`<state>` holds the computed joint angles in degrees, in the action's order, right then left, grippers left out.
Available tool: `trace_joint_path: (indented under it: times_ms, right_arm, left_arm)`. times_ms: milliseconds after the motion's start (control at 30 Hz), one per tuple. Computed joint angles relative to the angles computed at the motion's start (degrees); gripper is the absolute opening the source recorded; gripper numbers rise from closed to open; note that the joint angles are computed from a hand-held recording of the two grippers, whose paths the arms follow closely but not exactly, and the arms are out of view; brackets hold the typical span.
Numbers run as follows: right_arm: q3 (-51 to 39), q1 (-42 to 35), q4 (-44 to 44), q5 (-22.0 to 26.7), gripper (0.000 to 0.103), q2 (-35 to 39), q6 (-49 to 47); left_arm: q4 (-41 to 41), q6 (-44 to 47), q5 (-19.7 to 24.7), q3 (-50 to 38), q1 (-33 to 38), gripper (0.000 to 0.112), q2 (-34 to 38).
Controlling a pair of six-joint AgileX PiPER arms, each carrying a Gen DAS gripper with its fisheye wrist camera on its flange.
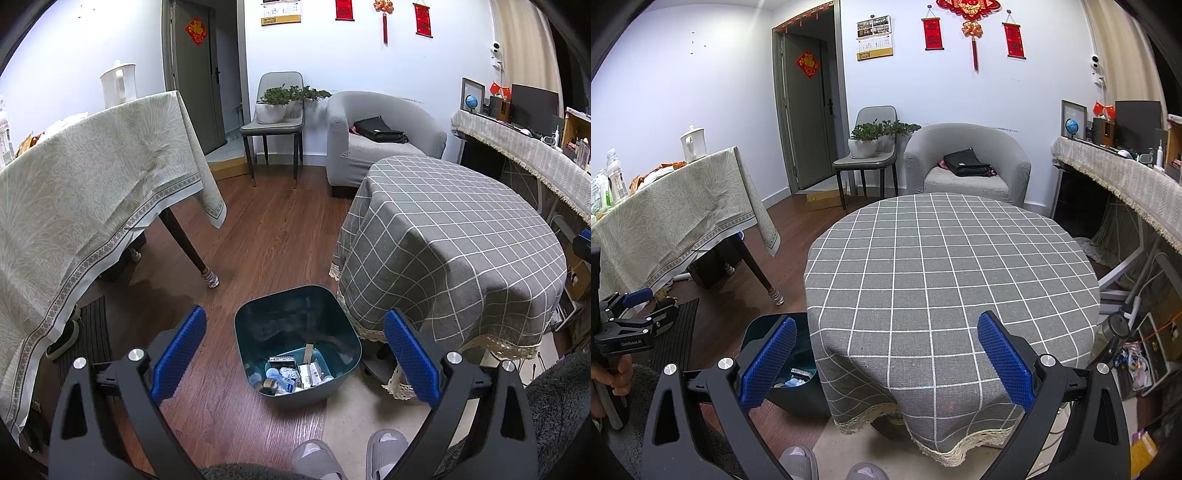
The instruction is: Collect trash
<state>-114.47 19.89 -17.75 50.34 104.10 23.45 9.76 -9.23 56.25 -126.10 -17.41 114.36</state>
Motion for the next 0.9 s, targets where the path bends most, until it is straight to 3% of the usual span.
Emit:
trace_joint_path:
  times_ms: [900]
  right_arm:
    - [-0.4, -0.03, 0.18, 0.16, 0.099, 0.15, -0.12]
  left_arm:
    - [0.1, -0.21, -0.63, 0.72, -0.03, 0.099, -0.24]
